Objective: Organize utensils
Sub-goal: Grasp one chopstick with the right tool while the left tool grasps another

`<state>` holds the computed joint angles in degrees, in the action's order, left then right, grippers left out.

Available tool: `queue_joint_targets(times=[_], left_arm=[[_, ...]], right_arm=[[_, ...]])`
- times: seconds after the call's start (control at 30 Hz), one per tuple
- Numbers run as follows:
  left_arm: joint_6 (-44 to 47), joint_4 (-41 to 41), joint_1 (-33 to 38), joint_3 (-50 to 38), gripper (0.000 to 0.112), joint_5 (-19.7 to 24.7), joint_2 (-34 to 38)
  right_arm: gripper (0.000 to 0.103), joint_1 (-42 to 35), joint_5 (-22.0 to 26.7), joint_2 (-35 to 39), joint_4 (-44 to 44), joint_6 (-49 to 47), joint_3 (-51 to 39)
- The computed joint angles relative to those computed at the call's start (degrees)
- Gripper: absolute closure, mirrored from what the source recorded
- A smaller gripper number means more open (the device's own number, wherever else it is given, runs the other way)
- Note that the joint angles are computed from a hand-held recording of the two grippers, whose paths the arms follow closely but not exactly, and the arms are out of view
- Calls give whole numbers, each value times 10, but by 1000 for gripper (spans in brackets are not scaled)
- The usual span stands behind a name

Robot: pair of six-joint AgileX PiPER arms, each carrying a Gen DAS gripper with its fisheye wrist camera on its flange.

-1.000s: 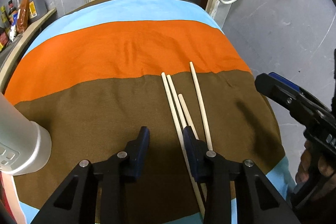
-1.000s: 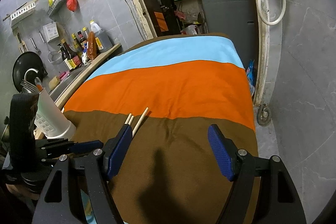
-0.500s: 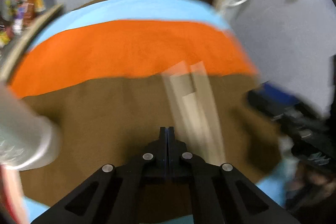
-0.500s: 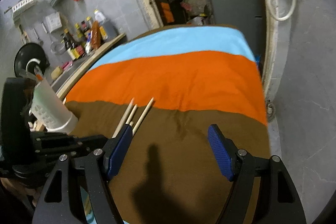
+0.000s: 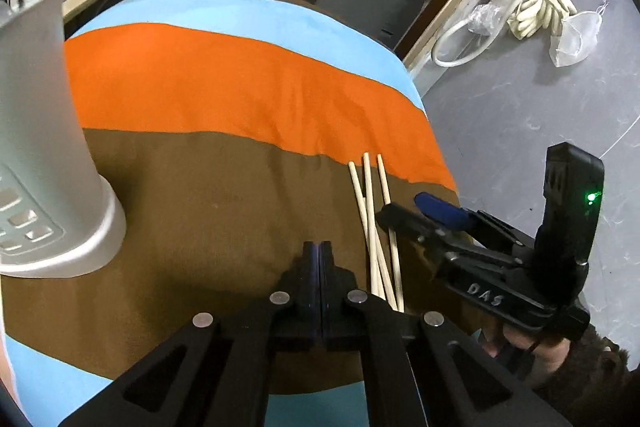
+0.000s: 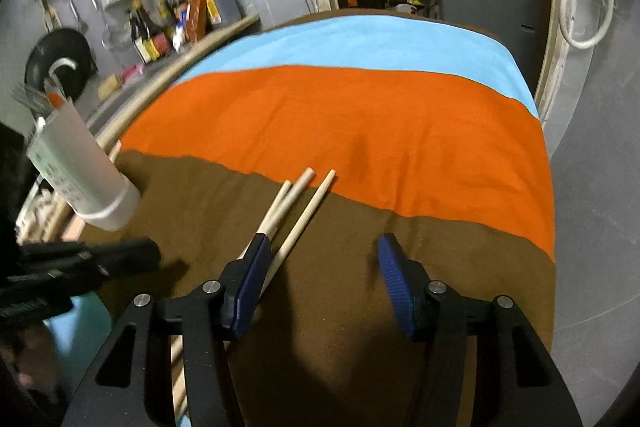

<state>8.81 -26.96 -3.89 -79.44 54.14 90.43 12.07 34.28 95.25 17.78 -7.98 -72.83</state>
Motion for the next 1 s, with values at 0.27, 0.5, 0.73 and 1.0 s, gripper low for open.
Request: queue_joint_targets(times=[0.27, 0.5, 0.73, 1.0], left_arm=[[20, -21, 5, 1, 110, 13, 5], [61, -47, -6, -20, 110, 34, 22], [66, -36, -31, -62, 110, 71, 59], [62, -24, -30, -95, 110, 100, 74]], right_arm=[[55, 47, 79, -7, -167, 90, -37], [70, 3, 96, -62, -119, 46, 1], [79, -51, 99, -70, -27, -18, 16], [81, -54, 105, -64, -4, -14, 23]])
